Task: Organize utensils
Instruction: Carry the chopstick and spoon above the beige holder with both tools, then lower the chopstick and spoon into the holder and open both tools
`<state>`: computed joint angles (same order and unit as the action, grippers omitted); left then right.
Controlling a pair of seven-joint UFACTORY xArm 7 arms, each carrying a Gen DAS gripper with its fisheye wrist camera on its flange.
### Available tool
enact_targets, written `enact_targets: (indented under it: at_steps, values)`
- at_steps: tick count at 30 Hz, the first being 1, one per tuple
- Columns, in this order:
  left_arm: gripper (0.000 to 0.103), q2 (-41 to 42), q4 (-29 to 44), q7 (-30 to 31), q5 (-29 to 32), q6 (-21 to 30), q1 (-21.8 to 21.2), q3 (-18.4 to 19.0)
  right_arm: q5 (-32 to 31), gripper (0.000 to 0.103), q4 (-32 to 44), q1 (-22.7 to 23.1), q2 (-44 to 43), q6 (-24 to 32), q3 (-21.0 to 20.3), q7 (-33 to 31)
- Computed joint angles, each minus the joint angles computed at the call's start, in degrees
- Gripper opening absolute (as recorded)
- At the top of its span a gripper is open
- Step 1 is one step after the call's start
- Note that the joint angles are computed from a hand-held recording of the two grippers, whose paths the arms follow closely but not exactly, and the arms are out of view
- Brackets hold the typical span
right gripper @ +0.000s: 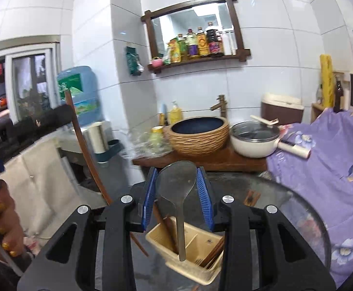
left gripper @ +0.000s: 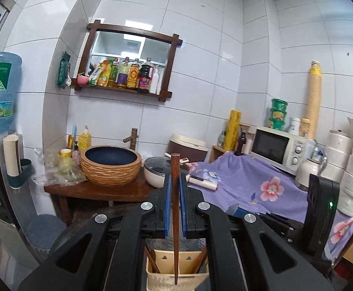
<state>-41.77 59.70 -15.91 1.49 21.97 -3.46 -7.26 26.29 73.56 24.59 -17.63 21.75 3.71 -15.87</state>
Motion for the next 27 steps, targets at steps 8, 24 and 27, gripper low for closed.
enact_targets:
  at_steps: [8, 24, 27]
  values:
    - [0.006, 5.9, -0.3, -4.4, 1.4, -2.4, 3.6, -1.2, -2.8, 0.034, -2.6, -1.6, 3.6, -4.4, 1.5, 2.6]
    - [0.006, 7.2, -12.9, -7.5, 3.8, -3.7, 2.3, -2.0, -11.8, 0.034, -17.3, -3.2, 2.0, -12.5, 4.0, 8.4]
    - [0.006, 7.2, -13.8, -7.3, 3.7, -3.5, 1.6, -1.7, -14.6, 0.034, -18.4, -3.6, 2.3, -13.1, 4.4, 10.4]
